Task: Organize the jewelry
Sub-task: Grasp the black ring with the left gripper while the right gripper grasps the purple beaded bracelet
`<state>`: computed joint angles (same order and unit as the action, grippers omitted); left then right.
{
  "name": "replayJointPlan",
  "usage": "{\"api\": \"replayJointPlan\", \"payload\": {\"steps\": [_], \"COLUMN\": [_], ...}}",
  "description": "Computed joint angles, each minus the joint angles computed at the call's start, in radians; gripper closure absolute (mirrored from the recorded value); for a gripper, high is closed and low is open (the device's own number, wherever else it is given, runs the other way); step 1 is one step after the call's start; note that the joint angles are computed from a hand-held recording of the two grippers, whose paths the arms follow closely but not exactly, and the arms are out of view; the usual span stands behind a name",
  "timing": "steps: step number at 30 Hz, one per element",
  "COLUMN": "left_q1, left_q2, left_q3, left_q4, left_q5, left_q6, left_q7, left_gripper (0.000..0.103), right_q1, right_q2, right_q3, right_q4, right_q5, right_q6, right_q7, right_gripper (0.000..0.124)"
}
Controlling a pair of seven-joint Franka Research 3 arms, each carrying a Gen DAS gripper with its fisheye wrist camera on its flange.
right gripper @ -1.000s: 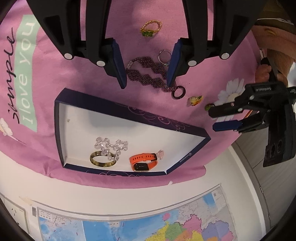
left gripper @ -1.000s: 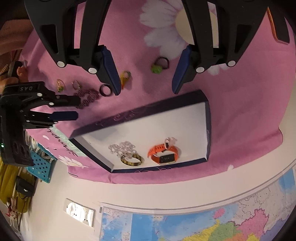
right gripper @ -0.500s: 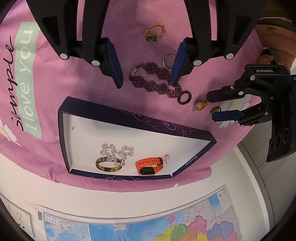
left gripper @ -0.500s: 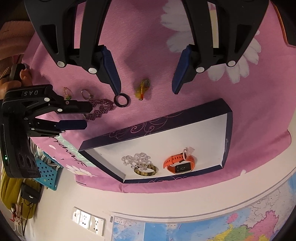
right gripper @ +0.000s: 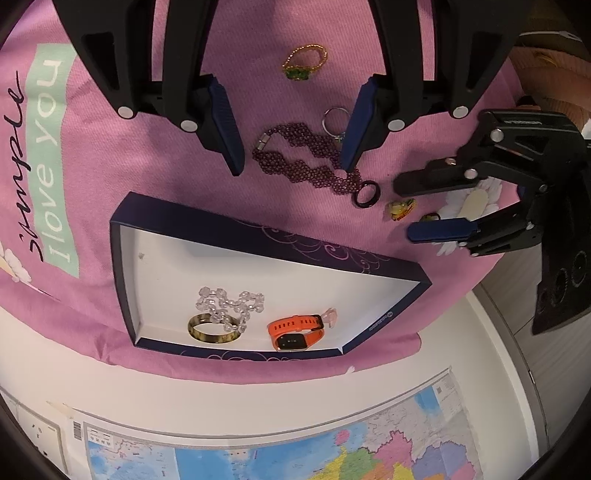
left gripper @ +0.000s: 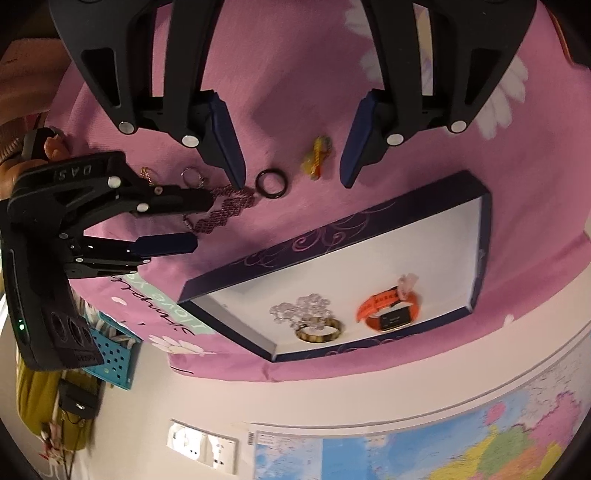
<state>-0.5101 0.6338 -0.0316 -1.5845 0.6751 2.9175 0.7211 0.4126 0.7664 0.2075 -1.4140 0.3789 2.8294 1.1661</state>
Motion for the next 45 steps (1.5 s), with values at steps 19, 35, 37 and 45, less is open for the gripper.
{"api": "replayJointPlan", "payload": {"steps": [19,35,37,45], "left_q1": [0.046,0.049,0.048,0.053], "left_q2": [0.031,0.069,0.071,0.086], "left_q3": [-0.060,-0.086,-0.085,-0.097], "left_q4": [0.036,0.090,0.095,0.121], "left_q5": [-0.090,-0.168,-0.174,-0.196], "left_q6": [-0.025,-0.073,-0.079,-0.096], "left_q7": [0.122,0.228,0.232,0.264], "left_gripper": [0.051,0.076,0.076,0.078], "right_q1": [0.083,0.012,0.004,-0.007], "right_q2": [0.022,0.013,0.012,0.011], "right_q3": [-0.103,-0.034,-0.024,-0.013], "right_q4": [0.040,0.017,0.016,0.015], "right_q5": [-0.153,-0.079,-0.066,-0.036], "right_q6": [-0.002,0.016,0.014,0.014], "right_q7": [0.098,0.068,0.059,0.043], "right_gripper": [0.103,0.114,0.114,0.114]}}
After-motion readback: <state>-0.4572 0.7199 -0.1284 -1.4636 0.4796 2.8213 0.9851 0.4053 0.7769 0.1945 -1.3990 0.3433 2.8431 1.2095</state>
